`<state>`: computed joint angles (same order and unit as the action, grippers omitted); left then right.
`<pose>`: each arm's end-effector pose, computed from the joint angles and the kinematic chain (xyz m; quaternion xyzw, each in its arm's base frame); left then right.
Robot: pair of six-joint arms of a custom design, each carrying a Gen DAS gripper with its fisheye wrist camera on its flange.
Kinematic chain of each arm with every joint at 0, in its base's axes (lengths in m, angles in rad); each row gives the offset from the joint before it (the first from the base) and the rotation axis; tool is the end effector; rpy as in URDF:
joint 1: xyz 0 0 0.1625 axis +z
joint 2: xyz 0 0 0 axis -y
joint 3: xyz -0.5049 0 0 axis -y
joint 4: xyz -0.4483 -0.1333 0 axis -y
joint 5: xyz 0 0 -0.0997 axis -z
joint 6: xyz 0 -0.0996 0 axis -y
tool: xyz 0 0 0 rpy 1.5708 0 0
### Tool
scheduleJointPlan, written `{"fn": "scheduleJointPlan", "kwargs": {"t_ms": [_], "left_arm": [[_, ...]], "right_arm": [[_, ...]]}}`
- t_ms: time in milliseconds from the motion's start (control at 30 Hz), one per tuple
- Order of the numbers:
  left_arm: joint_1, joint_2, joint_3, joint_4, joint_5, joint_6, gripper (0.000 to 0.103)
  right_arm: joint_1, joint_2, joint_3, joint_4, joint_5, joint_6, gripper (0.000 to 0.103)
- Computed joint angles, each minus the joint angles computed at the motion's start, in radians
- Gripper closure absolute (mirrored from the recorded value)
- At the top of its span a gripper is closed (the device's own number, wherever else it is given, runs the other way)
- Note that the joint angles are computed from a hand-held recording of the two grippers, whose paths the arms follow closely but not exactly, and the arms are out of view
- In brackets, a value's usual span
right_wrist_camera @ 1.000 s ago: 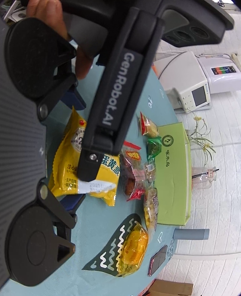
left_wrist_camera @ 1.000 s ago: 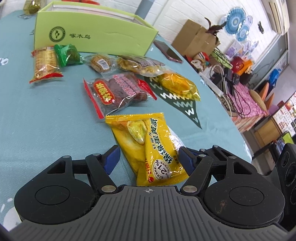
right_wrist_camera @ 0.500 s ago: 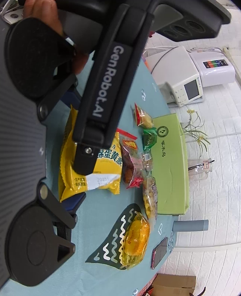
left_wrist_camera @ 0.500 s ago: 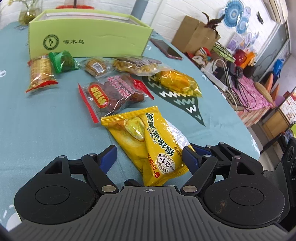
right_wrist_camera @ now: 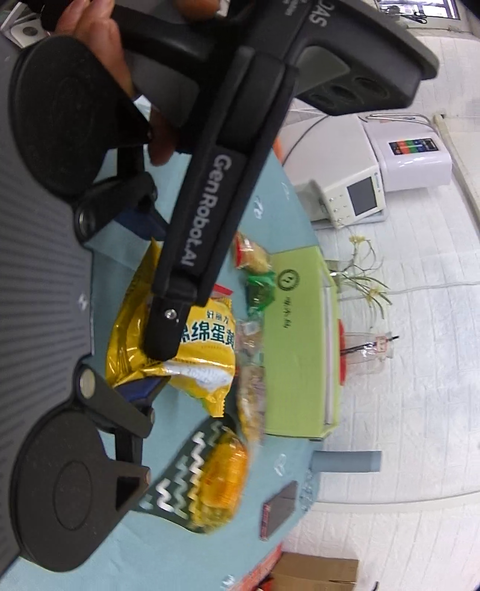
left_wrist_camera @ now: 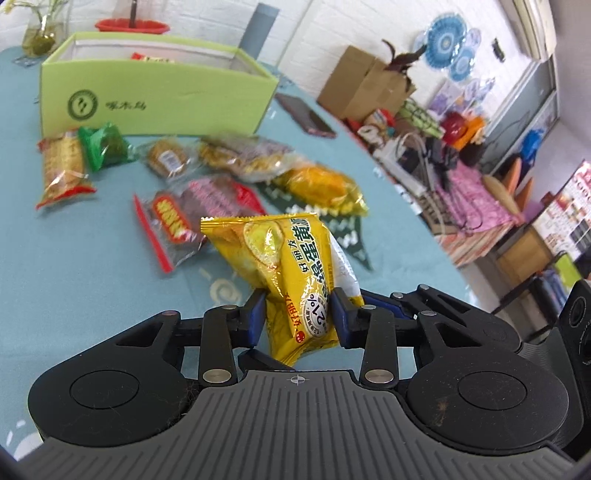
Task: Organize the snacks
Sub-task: 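Place the yellow cake bag into the green box and release it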
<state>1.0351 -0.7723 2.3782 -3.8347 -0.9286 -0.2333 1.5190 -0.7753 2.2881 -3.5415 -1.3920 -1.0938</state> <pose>-0.0758 -0.5057 0.0647 0.0344 0.9031 -0.3962 0.1619 0.1239 -0.5265 0.0245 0.5004 -0.8312 0.2371 0.0494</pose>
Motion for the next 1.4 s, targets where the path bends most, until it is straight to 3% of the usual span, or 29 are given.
{"fn": "scheduleJointPlan", "kwargs": {"t_ms": [200,433,633,767,833,900,1100,1233,1400], "left_arm": [[0.037,-0.072,-0.096,0.038,-0.031,0.119,0.086],[0.101,-0.1,-0.317,0.14,0.031,0.311,0.087],[0.2,-0.072,-0.514,0.278,0.004,0.375,0.087],[0.252,-0.043,-0.594,0.353,-0.011,0.37,0.086],[0.269,-0.028,-0.61,0.348,-0.016,0.382,0.083],[0.276,-0.026,-0.606,0.338,-0.025,0.387,0.06],[0.227,-0.071,-0.486,0.165,-0.018,0.43,0.04],[0.172,-0.106,-0.349,0.029,0.009,0.448,0.032],[0.139,-0.101,-0.195,-0.02,0.056,0.358,0.031]], "right_arm": [[0.081,0.048,-0.13,0.009,0.005,-0.034,0.021],[0.176,0.184,-0.444,0.171,-0.014,-0.032,0.021],[0.203,0.317,-0.697,0.329,-0.053,0.017,0.021],[0.199,0.377,-0.788,0.398,-0.091,0.03,0.02],[0.196,0.393,-0.802,0.405,-0.104,0.026,0.015],[0.192,0.397,-0.804,0.395,-0.092,0.026,0.011],[0.18,0.307,-0.679,0.283,-0.025,0.018,0.01],[0.141,0.2,-0.521,0.258,0.019,0.014,0.01],[0.075,0.122,-0.353,0.277,-0.013,0.027,0.01]]}}
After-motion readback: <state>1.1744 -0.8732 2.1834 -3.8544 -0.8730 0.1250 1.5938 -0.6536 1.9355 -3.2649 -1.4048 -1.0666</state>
